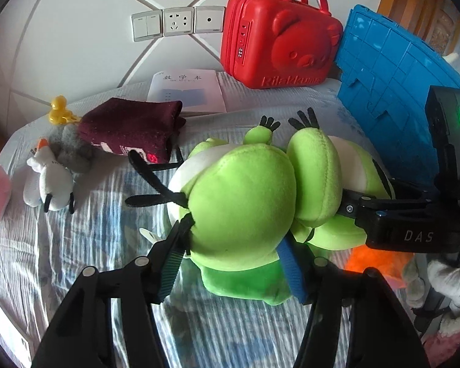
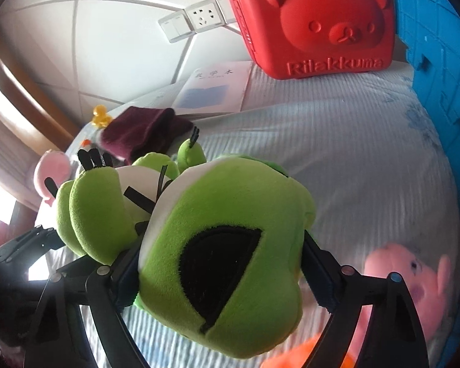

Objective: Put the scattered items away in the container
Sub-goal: 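Lift the frog plush with both grippers and carry it toward the blue crate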

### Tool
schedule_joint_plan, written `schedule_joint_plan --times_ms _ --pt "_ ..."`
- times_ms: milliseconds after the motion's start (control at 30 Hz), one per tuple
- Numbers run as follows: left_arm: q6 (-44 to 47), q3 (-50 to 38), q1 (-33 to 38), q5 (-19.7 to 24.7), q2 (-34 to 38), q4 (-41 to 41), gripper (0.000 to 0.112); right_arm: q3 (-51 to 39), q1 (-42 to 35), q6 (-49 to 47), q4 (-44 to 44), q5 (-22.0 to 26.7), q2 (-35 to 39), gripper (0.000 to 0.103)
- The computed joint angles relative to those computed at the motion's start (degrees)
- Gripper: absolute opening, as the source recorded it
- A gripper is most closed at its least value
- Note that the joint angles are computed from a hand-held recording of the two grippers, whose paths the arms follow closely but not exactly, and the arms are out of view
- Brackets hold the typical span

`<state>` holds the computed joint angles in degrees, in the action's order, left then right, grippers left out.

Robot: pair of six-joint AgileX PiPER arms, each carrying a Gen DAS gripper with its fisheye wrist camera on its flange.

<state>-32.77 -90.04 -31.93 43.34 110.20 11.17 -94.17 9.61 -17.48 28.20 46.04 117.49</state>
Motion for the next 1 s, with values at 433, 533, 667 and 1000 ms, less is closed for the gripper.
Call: schedule_joint_plan --times_ms 433,533,667,1000 --pt "-19.9 11.5 -12.8 8.6 -19.0 15.5 0.057 17.3 3.1 -2.5 1.6 -2.3 -21.7 0.088" --pt "-22.0 13.7 -15.9 9.9 -22.7 17.5 0.057 20.6 4.4 -0.5 -0.2 -2.8 -26.6 0.088" --pt "-23.7 16.2 -19.9 10.9 -27.0 19.3 0.057 25.2 6.2 4.9 -4.3 -3.8 -33.5 0.088" --pt "-28.0 22.1 -31.2 14.8 -36.1 22.4 0.057 35.2 17.3 31.5 -24.4 -3.4 -49.9 0.088"
